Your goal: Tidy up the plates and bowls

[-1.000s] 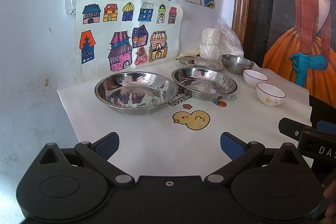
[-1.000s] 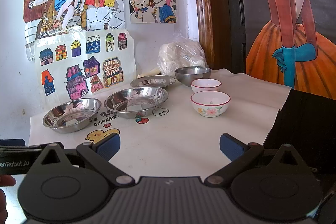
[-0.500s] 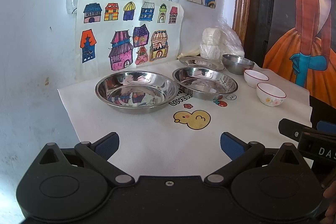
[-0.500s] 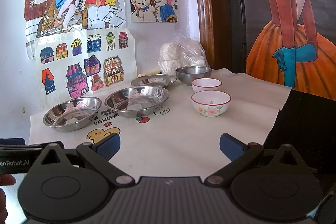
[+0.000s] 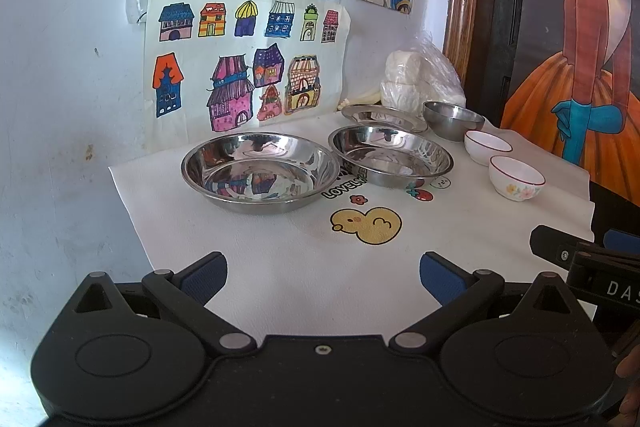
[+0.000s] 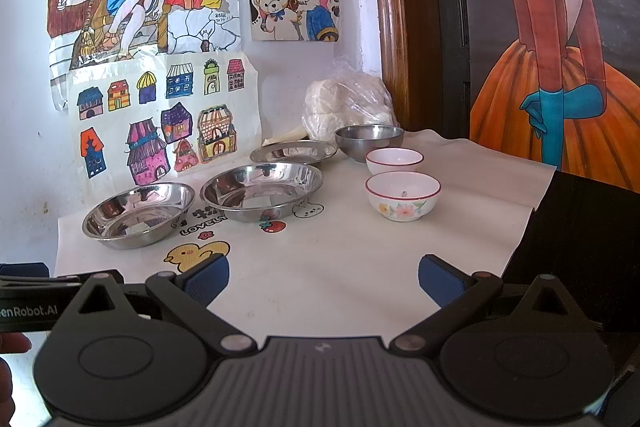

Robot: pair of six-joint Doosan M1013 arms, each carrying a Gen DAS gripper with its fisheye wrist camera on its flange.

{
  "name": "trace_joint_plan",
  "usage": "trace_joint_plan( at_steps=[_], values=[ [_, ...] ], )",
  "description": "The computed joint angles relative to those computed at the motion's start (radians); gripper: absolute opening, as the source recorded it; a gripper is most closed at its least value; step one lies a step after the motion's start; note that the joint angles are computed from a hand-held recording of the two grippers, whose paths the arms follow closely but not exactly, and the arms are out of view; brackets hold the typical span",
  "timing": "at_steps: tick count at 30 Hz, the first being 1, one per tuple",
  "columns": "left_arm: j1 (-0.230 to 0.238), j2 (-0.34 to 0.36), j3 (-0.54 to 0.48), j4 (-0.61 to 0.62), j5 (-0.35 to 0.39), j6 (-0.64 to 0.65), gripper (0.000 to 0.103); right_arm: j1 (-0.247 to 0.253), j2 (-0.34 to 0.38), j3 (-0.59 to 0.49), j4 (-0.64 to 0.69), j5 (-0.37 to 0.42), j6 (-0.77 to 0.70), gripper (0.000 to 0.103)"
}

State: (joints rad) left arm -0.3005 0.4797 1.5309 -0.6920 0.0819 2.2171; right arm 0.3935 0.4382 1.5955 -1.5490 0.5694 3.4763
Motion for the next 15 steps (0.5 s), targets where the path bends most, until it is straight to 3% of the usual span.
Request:
trace_joint_plan(
  at_steps=[9,15],
  values=[
    [-0.001,0.002,0.001,0.087,0.007,-0.087,0.102,0.000,0.003,-0.002,0.006,-0.003,-0.004,0.103],
    [-0.001,0.015,-0.026,0.330,0.032,-0.334,0.102,-0.005,0.007,-0.013,0.040,-0.011,-0.045,0.103]
  ],
)
